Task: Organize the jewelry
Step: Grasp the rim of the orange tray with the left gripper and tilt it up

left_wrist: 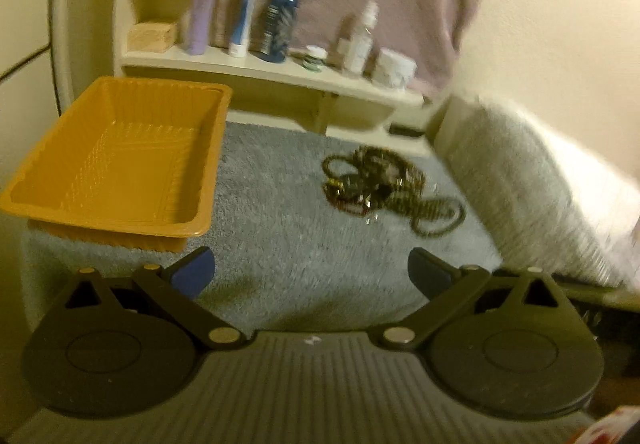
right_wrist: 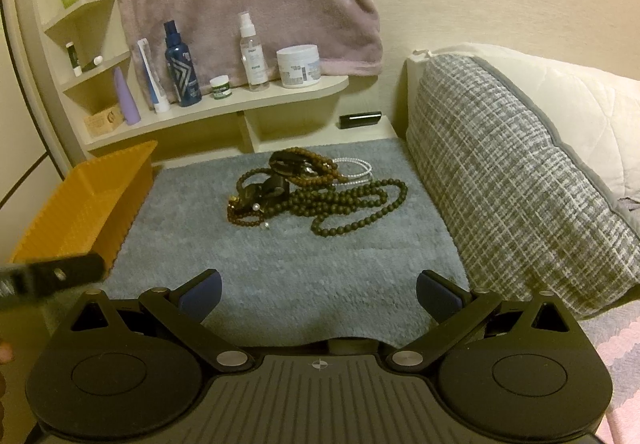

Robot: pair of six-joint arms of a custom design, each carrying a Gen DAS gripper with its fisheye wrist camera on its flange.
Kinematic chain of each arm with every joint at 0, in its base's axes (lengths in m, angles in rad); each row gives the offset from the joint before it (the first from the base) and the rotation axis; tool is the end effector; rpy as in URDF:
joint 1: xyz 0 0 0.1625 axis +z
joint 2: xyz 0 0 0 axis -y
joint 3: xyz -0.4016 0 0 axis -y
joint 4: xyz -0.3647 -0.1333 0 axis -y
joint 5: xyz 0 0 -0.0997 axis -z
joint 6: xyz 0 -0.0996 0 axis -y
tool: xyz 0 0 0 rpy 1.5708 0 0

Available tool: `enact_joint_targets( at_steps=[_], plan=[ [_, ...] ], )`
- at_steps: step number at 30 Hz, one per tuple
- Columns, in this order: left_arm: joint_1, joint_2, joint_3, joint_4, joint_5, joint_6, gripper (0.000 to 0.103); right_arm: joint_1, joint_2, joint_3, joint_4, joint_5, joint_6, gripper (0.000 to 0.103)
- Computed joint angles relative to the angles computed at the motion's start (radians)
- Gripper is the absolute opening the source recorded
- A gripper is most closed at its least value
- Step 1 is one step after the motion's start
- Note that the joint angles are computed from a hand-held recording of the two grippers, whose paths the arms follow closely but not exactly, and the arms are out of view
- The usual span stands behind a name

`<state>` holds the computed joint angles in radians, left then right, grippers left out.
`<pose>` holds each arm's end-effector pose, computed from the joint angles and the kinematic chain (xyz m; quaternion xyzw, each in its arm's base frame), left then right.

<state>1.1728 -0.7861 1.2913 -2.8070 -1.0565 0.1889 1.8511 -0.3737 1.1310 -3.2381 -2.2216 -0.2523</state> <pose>-0.1168 -0.7482 0.2722 0.1743 0.8909 -0.3686 0.2002 0.2811 -0.7127 0.0887 0.0884 -0.8581 0.4204 0.2813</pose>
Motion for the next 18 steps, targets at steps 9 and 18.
enact_joint_targets(
  at_steps=[9,18],
  plan=[
    [0.096,-0.042,-0.028,-0.183,-0.072,-0.099,0.102,0.005,0.068,-0.12,0.019,0.052,-0.029,0.103],
    [0.203,0.022,-0.193,-0.249,0.003,-0.111,0.082,0.014,0.216,-0.408,0.157,0.088,-0.091,0.103]
  ],
)
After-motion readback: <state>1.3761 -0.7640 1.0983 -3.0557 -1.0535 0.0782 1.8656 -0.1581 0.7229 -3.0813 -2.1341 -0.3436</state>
